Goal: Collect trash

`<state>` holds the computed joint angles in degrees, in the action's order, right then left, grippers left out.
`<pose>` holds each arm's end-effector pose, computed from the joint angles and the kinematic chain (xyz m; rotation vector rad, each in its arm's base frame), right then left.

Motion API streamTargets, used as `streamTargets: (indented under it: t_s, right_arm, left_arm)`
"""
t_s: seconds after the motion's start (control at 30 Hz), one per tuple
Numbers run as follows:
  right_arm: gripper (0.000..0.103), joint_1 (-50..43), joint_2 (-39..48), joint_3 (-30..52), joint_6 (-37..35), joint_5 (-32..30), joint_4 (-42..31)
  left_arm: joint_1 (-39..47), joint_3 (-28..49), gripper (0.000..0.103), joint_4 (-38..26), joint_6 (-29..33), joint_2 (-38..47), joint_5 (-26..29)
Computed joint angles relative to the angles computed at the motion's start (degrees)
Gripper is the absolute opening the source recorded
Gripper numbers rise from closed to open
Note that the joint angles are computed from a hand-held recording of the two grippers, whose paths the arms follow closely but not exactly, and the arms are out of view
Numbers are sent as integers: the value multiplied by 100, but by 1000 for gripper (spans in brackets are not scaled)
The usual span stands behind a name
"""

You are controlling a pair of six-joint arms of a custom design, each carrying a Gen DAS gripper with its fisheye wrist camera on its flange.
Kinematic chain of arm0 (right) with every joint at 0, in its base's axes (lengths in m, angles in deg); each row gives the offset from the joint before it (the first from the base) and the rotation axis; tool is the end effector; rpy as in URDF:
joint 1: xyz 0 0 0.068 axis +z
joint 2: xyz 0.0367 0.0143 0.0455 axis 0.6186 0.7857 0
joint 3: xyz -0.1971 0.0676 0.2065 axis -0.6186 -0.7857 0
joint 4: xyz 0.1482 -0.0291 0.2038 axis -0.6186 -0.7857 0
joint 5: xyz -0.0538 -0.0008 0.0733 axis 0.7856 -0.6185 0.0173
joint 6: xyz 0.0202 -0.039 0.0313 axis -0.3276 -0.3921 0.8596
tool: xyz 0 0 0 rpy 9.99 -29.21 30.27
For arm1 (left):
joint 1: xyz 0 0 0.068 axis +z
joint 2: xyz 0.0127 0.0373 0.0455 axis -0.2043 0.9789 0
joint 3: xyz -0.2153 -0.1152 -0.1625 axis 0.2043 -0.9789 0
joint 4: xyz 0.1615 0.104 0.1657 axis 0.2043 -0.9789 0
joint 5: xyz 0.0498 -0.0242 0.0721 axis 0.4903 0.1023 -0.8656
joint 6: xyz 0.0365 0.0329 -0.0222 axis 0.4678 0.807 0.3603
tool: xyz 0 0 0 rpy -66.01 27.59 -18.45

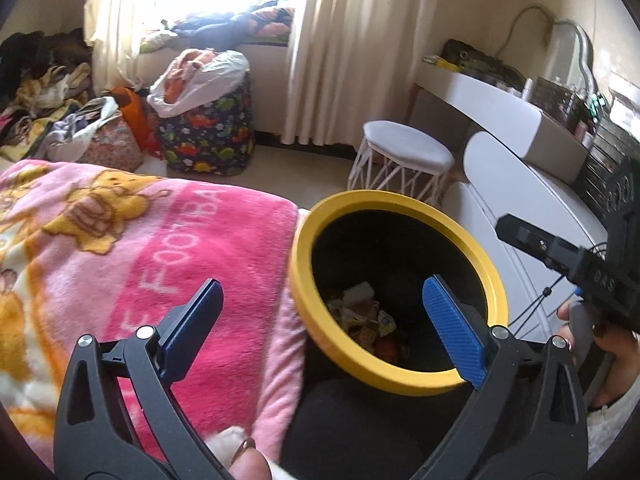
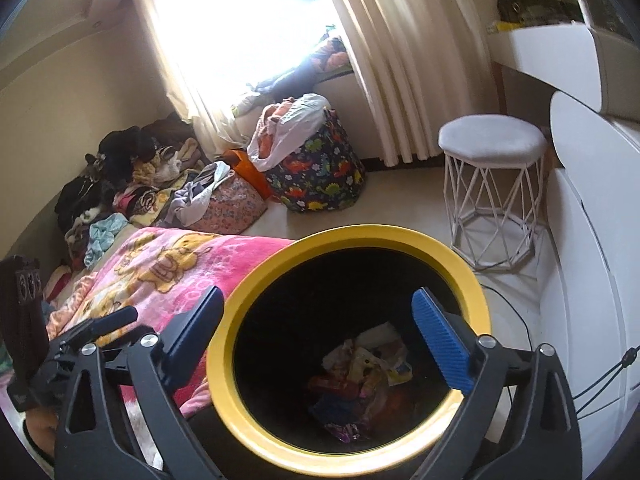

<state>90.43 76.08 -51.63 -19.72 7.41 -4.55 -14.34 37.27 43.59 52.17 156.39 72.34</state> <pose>0.2187 0.2464 0.0557 0.3089 2.1081 0.2965 0.3000 -0.0302 0.0438 0.5589 2.2259 -0.4821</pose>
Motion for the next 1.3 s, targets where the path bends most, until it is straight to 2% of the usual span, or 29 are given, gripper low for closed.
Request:
streamTargets:
  t_s: [0.23,0.6,0.67,0.77,1.03,1.17,1.3]
  right_arm:
    - [96,348,69,267,-239,436,-58]
    - [96,918,282,692,-873,1274,33]
    - [96,1040,346,789,-1013,1467,90]
    - [96,1241,446,929,-1169,1871,178]
    - [97,1710,765,1040,-1861,2947,1103]
    - [97,1775,951,1073,-2216,3197,1525]
    - [97,1759,979,1101,-2178,3194,1440]
  left_arm:
    - [411,-183,92,136,-21,-163,74]
    - [978,-969,92,1445,-149,-305,-117]
    - [1072,-1040,92,1496,-92,-359,-78]
    - [1184,-1279,92,1942,-63,-336,-139]
    - [1560,-1854,92,3497,-176,10,-113]
    - [1676,-1913,92,3711,-219,60,-26]
    - [1727,-1964,92,3820,-260,74,53]
